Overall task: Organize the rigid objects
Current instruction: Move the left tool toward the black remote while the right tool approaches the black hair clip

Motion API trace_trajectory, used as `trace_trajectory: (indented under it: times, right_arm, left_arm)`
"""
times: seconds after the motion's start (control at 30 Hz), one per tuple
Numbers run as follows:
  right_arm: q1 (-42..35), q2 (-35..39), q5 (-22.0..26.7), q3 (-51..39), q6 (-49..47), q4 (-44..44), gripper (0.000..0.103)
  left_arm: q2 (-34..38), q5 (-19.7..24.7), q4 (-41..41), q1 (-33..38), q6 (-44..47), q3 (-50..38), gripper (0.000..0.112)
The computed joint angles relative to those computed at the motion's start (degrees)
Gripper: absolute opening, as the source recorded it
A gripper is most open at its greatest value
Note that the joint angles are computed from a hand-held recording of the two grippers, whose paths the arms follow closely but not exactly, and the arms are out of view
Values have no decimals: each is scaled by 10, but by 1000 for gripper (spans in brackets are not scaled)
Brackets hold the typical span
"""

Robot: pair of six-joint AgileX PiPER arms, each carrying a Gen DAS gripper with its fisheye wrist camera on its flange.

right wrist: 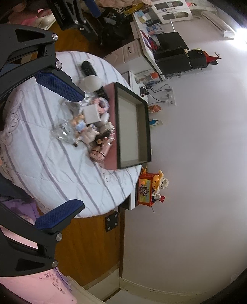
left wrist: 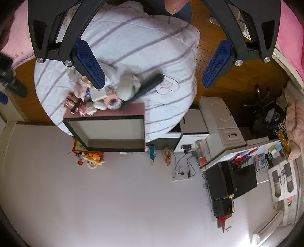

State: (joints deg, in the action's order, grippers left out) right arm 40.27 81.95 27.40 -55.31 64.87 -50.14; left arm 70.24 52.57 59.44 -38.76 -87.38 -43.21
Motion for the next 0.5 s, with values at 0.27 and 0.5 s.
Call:
trace_trajectory:
  times: [0.27,0.5]
  right_arm:
    - [-63,33,-53,-8,-197,211,103]
    - [-98,99,-52,-56,-319,329,103]
  left_arm:
    - [-35,-40,11,23,-59,84,103]
    - [19,-107,-4,82,1,55,103]
